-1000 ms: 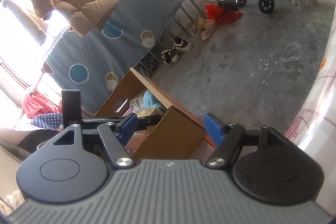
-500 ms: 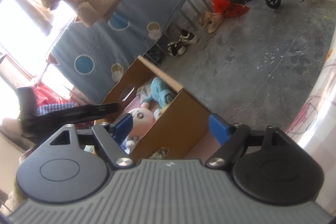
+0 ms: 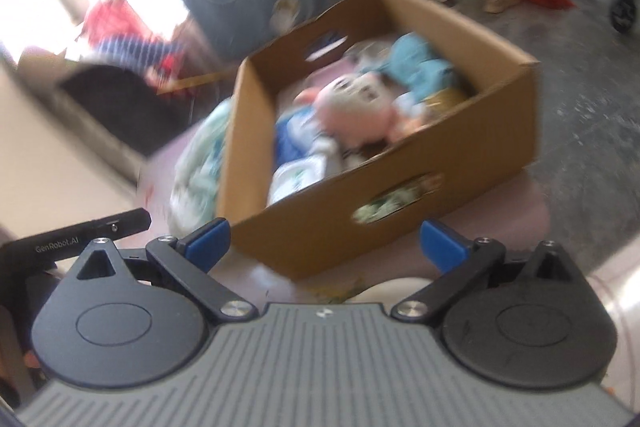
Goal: Organize soft objects
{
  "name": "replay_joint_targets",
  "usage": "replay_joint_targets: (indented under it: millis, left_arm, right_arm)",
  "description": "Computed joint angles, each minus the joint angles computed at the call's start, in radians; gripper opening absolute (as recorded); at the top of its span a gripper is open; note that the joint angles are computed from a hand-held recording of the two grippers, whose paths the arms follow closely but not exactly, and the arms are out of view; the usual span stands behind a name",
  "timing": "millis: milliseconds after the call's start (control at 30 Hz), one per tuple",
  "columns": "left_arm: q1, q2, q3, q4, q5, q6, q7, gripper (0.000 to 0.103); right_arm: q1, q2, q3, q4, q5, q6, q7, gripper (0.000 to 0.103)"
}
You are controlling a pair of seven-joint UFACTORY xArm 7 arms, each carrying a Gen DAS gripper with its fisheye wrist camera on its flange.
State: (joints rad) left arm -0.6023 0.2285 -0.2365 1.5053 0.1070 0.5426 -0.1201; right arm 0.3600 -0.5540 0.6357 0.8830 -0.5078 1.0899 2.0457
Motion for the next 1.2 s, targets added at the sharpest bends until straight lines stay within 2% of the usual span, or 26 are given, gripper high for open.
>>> replay_joint_targets:
  millis: [100,200,333,500,633,800,1200]
  left_arm:
    - [0.004,-0.040,0.016,-0.063,0.027,-0.028,-0.050,0.103]
    - [0.017,-0.059,0.015,-0.078,0.042,-0.009,-0.045,0.103]
    - [0.032,-0.085,0.006,-0.108,0.042,0.004,-0.036,0.103]
    - [0.054,-0.093,-0.011,-0.124,-0.056,0.006,-0.010,0.103]
    - [0.046,-0.097,-0.008,-0.128,-0.029,0.005,-0.035,0.103]
    - [0.040,-0.098,-0.007,-0.128,-0.004,-0.001,-0.059,0.103]
    - [0.027,-0.088,-0.002,-0.111,0.054,0.007,-0.109,0.103]
  right_arm:
    - [-0.003,0.108,-0.015,0.074,-0.024,-0.007,-0.096,0.102]
    - [0.023,0.200,-0.044,0.142,-0.047,0.013,-0.174,0.102]
    - [0.057,0.298,-0.059,0.244,-0.101,0.110,-0.228,0.102]
    - [0.112,0.325,-0.098,0.282,-0.134,0.156,-0.217,0.102]
    - [0.157,0.348,-0.129,0.306,-0.154,0.209,-0.202,0.102]
    - [0.181,0.323,-0.169,0.270,-0.145,0.185,-0.170,0.102]
    - [0.190,0.333,-0.185,0.272,-0.140,0.182,-0.196,0.102]
